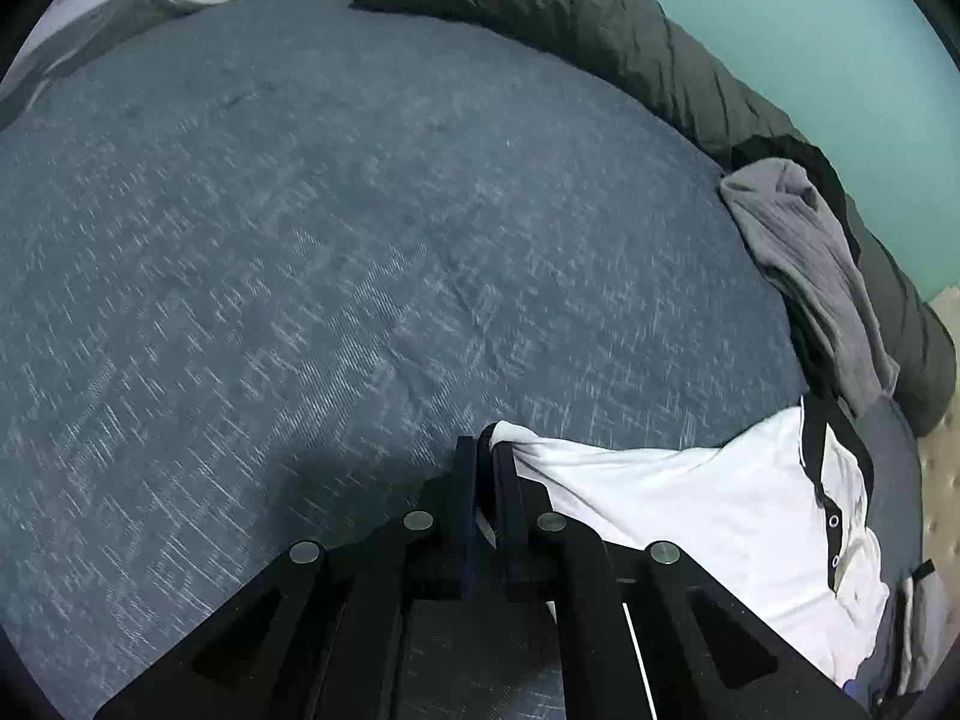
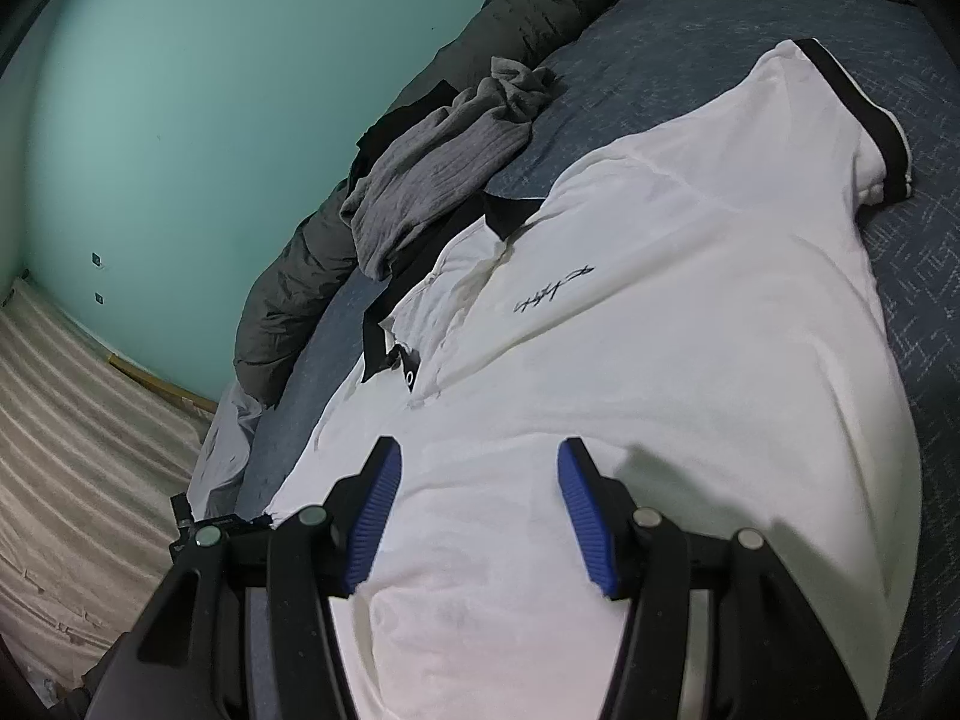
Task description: Fold clothes
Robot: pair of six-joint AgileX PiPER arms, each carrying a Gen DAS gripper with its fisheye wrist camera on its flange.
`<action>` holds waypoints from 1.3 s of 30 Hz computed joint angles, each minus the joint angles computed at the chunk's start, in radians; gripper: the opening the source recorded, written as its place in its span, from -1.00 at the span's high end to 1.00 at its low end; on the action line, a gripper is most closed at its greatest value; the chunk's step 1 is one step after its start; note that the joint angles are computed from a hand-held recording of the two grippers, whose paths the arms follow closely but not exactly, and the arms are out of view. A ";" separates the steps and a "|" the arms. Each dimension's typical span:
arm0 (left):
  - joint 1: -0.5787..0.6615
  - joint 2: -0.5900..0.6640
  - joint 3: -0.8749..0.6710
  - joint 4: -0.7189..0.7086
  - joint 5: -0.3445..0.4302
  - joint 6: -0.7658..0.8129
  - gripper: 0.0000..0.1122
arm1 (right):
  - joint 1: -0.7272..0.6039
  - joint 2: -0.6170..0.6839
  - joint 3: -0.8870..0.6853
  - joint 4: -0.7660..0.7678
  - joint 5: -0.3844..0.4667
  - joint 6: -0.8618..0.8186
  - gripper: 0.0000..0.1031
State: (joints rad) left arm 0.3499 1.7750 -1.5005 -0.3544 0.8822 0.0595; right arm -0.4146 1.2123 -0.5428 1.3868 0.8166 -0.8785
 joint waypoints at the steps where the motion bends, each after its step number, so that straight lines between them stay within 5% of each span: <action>1: 0.003 0.004 -0.011 0.006 0.004 0.000 0.91 | -0.001 0.001 -0.001 -0.001 0.001 -0.001 -0.07; 11: 0.000 0.065 -0.073 0.057 0.036 -0.016 0.91 | -0.005 0.020 -0.008 0.000 0.000 -0.012 -0.07; 19: 0.041 0.040 0.021 -0.040 0.045 0.090 0.85 | -0.006 0.027 -0.010 -0.003 0.001 -0.017 -0.07; 23: 0.064 0.005 0.046 -0.070 0.056 0.122 0.42 | -0.015 0.029 -0.016 -0.013 0.003 -0.014 -0.07; 26: 0.079 -0.016 0.052 -0.081 0.059 0.127 0.29 | -0.052 0.036 -0.029 -0.032 0.015 -0.015 -0.07; 33: 0.079 -0.013 0.023 -0.094 0.101 0.130 0.11 | -0.244 0.053 -0.130 -0.200 0.106 -0.012 -0.07; 39: 0.092 0.009 0.020 -0.122 0.122 0.146 0.06 | -0.293 0.238 -0.437 -0.456 0.047 0.086 -0.21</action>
